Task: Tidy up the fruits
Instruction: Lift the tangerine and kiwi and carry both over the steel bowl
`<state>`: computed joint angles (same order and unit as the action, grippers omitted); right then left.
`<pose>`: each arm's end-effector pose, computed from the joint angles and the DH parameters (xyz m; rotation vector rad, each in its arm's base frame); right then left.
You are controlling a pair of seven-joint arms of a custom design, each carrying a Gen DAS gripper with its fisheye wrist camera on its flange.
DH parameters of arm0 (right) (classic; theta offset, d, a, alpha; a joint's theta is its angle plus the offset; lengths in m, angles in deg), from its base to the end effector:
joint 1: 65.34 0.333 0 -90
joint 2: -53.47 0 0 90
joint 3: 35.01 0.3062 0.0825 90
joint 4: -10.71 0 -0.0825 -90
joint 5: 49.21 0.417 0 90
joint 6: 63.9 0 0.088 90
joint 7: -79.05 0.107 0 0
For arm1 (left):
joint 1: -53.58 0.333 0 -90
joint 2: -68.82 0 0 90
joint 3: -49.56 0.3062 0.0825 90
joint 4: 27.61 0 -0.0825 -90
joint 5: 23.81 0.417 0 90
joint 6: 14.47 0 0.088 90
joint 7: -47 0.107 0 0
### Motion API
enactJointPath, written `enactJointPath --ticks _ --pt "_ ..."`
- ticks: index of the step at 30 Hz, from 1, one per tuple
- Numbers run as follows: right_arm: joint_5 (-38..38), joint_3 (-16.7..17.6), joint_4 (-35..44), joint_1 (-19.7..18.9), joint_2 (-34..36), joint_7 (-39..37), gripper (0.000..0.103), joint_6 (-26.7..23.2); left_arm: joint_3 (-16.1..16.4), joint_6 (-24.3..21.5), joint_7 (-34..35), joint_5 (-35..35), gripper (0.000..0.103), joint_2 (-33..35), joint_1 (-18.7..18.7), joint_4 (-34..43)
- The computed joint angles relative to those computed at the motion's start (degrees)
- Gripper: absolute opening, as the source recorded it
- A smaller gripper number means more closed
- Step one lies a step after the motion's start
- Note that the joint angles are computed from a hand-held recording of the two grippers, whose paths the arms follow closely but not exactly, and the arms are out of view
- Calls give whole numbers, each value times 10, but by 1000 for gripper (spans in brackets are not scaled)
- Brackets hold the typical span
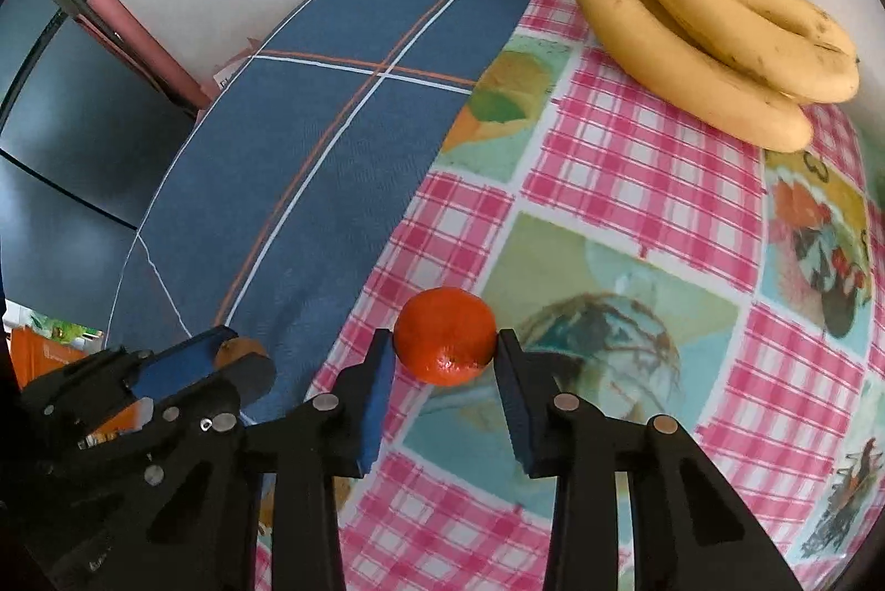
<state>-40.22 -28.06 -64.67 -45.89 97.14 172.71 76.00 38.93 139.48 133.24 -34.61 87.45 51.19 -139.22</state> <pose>0.7233 0.3326 0.3016 -2.1494 1.6758 -0.0150 0.6563 -0.1392 0.3305 -2.1080 2.0817 -0.6559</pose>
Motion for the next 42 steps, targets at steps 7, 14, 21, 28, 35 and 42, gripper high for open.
enactJointPath --ticks 7,14,21,28,35,42 --pt "-7 -9 -128 -6 -100 1 38 32 -1 -18 -35 23 29 -33 -25 -20" --pt "-40 -35 -373 -32 -307 7 38 82 -11 -41 -97 59 29 -74 -70 -38" --pt "-51 -55 -549 -66 -485 14 38 101 -31 -54 -179 104 29 -106 -125 -47" --pt "-75 -67 -692 -113 -640 34 38 104 -54 -60 -252 152 29 -103 -184 -22" --pt "-94 -88 -797 -169 -752 39 38 103 -64 -67 -325 213 29 -64 -242 23" --pt "-119 -102 -853 -227 -801 34 38 102 -65 -74 -370 259 29 -14 -293 74"
